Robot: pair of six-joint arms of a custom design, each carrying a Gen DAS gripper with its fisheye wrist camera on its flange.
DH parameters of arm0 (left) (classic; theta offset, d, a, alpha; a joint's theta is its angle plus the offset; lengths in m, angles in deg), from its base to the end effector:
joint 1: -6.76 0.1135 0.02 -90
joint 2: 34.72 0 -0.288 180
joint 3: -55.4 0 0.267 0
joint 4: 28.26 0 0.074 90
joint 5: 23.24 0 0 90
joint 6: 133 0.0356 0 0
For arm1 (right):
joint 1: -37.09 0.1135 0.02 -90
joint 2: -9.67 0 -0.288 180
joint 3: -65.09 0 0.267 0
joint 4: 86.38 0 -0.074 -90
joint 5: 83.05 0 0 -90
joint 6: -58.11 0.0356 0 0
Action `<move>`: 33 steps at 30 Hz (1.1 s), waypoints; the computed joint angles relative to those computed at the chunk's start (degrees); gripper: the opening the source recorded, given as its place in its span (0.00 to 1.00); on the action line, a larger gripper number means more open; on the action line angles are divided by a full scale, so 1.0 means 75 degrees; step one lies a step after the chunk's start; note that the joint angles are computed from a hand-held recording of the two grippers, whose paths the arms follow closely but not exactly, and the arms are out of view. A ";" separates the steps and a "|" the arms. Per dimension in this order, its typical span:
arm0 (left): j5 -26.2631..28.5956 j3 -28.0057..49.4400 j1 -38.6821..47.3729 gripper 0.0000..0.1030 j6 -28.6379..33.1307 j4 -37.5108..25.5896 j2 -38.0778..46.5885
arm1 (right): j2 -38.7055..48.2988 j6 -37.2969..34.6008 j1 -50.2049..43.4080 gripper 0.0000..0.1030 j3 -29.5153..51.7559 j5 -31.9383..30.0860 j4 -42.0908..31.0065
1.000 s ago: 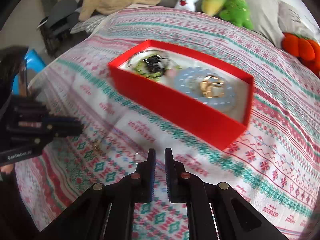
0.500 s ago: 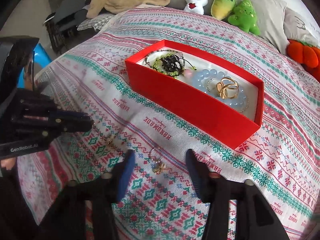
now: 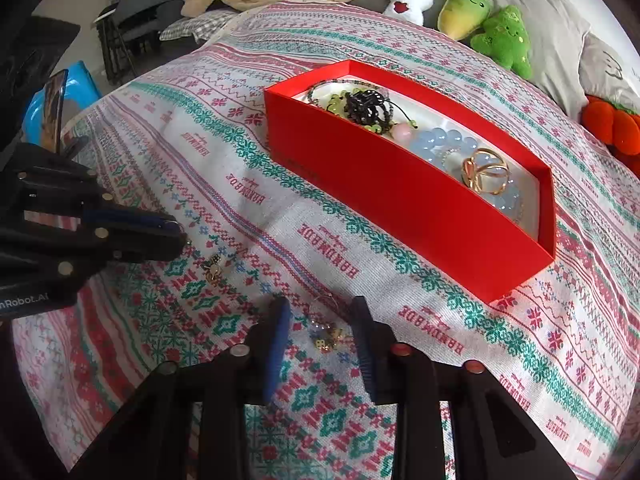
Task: Organize jewelry
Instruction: 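Carry the earring in the left tool while the right tool carries its earring over the box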
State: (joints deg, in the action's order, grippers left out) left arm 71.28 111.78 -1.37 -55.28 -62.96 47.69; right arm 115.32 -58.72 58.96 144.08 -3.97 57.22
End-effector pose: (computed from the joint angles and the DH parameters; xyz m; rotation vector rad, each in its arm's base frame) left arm 0.2722 -0.0417 0.1863 -0.0685 2.6429 -0.2250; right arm 0.3554 0.1499 0.1739 -1.1503 2.3942 0.2261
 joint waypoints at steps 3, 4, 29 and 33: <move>0.0067 0.0086 0.0035 0.08 -0.0005 0.0021 0.0191 | 0.0035 -0.0057 0.0086 0.15 0.0008 0.0025 0.0054; 0.0086 0.0100 0.0052 0.08 0.0004 0.0028 0.0231 | 0.0037 -0.0069 0.0115 0.15 0.0001 0.0054 0.0075; 0.0054 0.0792 0.0411 0.08 -0.0127 0.0145 -0.0131 | -0.0508 0.0581 -0.0246 0.14 0.0706 -0.0525 -0.0232; -0.0189 0.1197 0.0258 0.08 -0.0175 0.0293 0.0168 | -0.0449 0.0719 -0.0355 0.14 0.1069 -0.0487 -0.0281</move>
State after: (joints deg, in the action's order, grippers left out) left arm 69.86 120.75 0.56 -56.59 -60.76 48.96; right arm 111.95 -53.33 56.30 152.10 -7.62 55.11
